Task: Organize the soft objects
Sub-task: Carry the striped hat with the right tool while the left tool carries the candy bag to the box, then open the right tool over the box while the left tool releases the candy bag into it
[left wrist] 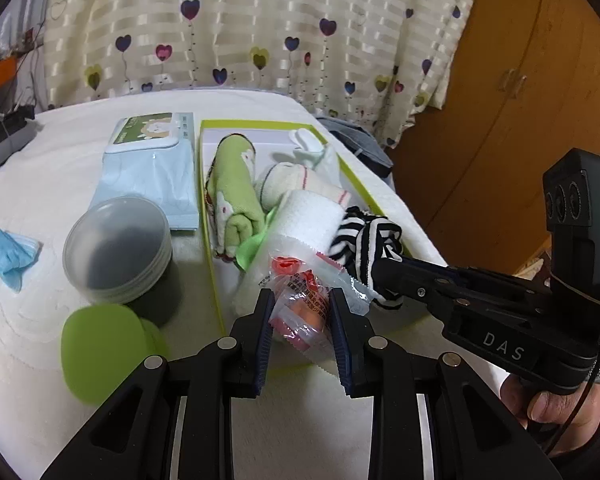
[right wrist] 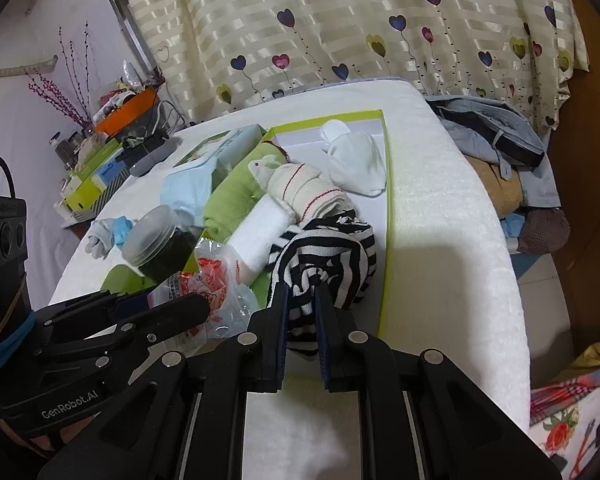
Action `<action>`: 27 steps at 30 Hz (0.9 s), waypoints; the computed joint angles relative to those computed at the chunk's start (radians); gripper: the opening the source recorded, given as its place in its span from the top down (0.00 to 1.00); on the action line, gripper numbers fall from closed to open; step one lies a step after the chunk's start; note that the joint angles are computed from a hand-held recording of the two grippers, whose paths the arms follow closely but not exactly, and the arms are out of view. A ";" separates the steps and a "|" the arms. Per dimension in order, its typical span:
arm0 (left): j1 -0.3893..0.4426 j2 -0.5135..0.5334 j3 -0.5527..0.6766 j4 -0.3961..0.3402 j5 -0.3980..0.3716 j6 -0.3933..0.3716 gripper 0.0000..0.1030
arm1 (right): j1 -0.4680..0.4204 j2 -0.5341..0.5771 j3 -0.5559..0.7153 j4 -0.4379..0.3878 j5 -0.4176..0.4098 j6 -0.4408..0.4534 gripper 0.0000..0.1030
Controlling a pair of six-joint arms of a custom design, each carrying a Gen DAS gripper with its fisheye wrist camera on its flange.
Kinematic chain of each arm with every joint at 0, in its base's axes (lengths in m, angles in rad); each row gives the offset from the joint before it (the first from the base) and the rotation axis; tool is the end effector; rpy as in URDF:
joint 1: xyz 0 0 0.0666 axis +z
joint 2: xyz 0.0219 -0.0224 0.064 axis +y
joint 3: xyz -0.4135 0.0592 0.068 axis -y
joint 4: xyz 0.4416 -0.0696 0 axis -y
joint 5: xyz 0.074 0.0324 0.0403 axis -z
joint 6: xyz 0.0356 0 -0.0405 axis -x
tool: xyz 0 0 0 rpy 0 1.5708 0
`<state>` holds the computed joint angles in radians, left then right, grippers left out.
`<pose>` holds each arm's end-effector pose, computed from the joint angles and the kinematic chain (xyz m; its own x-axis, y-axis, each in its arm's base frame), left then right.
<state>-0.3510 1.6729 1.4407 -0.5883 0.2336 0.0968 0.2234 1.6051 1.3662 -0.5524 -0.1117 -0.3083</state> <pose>0.5937 -0.2266 0.3538 -0.7303 0.1673 -0.6623 0.4141 0.8795 -0.2344 0.5939 0.1386 0.3591 -0.7509 0.1386 -0.6457 -0.0721 0.9547 0.2888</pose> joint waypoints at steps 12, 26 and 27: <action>-0.007 0.059 0.070 0.007 -0.044 0.015 0.75 | -0.013 0.056 0.063 -0.012 -0.004 0.024 0.87; -0.011 -0.015 -0.012 0.025 -0.025 -0.014 0.70 | 0.029 -0.019 -0.002 -0.038 0.086 0.054 0.54; -0.011 -0.024 -0.021 0.035 -0.026 -0.014 0.69 | 0.032 -0.026 -0.006 -0.035 0.095 0.056 0.54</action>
<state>-0.3623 1.6487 1.4193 -0.5530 0.2071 0.0825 0.2558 1.5789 1.3601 -0.5871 -0.0170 -0.2520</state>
